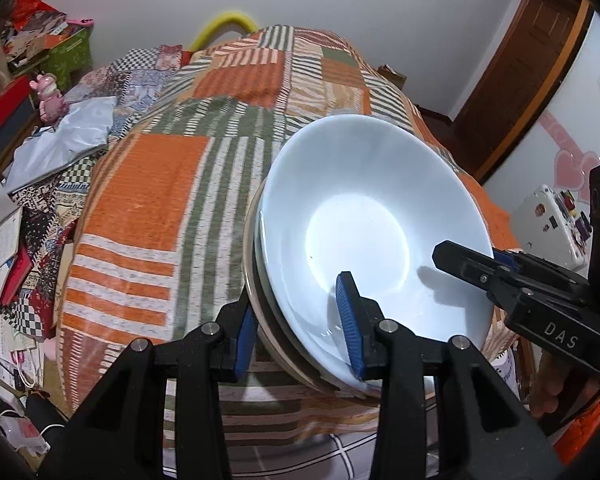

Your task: Organize plates and bowls

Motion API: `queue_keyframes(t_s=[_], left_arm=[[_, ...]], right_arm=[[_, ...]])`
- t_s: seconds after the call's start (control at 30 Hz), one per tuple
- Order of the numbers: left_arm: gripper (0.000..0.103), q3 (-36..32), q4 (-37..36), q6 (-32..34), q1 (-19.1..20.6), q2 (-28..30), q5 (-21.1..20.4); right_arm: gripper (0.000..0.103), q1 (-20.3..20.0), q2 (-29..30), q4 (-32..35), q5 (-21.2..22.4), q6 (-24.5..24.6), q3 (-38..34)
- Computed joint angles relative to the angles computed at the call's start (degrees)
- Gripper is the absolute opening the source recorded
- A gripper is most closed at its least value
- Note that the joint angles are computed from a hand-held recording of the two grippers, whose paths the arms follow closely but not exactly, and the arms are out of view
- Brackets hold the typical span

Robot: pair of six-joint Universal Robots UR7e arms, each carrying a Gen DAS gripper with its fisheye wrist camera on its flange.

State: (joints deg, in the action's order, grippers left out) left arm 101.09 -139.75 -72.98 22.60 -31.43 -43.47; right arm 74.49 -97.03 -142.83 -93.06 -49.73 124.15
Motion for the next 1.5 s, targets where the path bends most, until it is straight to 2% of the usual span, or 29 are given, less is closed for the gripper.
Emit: queue_keyframes(t_s=[0.43, 0.63, 0.87, 1.13, 1.33, 1.4, 1.5], left_arm=[[0.038, -5.11, -0.40, 4.93, 3.62, 4.46, -4.40], [0.038, -4.48, -2.59, 7.21, 4.05, 4.60, -4.70], [0.038, -3.90, -3.43, 7.31, 4.01, 4.23, -5.31], [0.038, -2.85, 2.65, 3.26, -0.69, 1.40, 4.42], [0.039, -2.10, 5.62, 0.53, -5.34, -1.17, 12.08], [0.044, -2.22, 7.09, -0.61, -6.96, -1.66, 14.77], [0.048, -2.25, 8.54, -1.74, -9.24, -2.15, 18.83]], right_arm=[[0.030, -3.08, 2.27, 0.76, -1.74, 1.57, -1.58], [0.030, -3.76, 2.00, 1.47, -0.58, 0.53, -1.58], [0.031, -3.67, 0.71, -1.10, -0.10, -0.88, -0.39], [0.031, -2.99, -4.02, -1.84, 4.84, -2.15, -0.11], [0.031, -1.94, -10.21, -1.02, 11.63, -4.95, 1.21], [0.031, -1.93, -12.55, -0.96, 14.31, -6.18, 1.82], [0.040, -2.56, -16.17, -0.06, 19.01, -7.79, 2.59]])
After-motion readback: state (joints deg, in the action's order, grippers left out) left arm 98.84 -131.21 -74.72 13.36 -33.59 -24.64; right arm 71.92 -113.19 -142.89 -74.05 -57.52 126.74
